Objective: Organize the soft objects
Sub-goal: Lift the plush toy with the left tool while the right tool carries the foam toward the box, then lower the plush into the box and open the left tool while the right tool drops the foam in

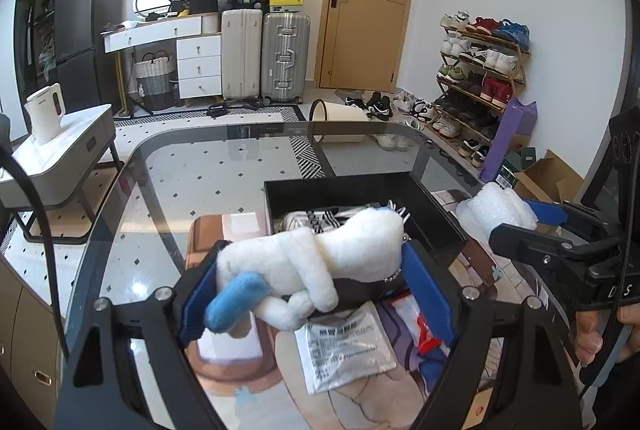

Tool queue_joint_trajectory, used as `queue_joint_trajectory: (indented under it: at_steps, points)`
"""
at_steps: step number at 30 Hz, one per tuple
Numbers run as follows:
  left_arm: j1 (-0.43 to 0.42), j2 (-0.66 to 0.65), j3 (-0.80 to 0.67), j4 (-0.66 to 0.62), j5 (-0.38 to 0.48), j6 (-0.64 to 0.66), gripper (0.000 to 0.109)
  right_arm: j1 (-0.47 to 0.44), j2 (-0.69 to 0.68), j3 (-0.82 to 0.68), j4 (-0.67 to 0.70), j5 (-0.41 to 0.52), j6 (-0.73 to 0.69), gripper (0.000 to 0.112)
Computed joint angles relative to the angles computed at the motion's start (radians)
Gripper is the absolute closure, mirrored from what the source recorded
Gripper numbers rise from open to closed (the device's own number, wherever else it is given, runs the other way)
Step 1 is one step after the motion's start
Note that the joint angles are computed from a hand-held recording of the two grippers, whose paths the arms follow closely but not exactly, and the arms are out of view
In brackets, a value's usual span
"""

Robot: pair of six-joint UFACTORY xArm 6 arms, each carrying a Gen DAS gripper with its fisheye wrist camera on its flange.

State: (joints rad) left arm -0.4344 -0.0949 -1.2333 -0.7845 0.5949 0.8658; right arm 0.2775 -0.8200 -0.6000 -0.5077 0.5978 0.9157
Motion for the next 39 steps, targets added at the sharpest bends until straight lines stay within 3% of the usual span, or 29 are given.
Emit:
queue_joint_trajectory:
  at_steps: [18, 39]
  points:
    - [-0.043, 0.166, -0.135, 0.047, -0.011, -0.017, 0.024, -0.129, 0.18, -0.064, 0.061, -0.15, -0.12, 0.021]
    - [-0.037, 0.191, -0.16, 0.08, -0.015, -0.034, 0.024, -0.197, 0.389, -0.137, 0.138, -0.299, -0.263, 0.02]
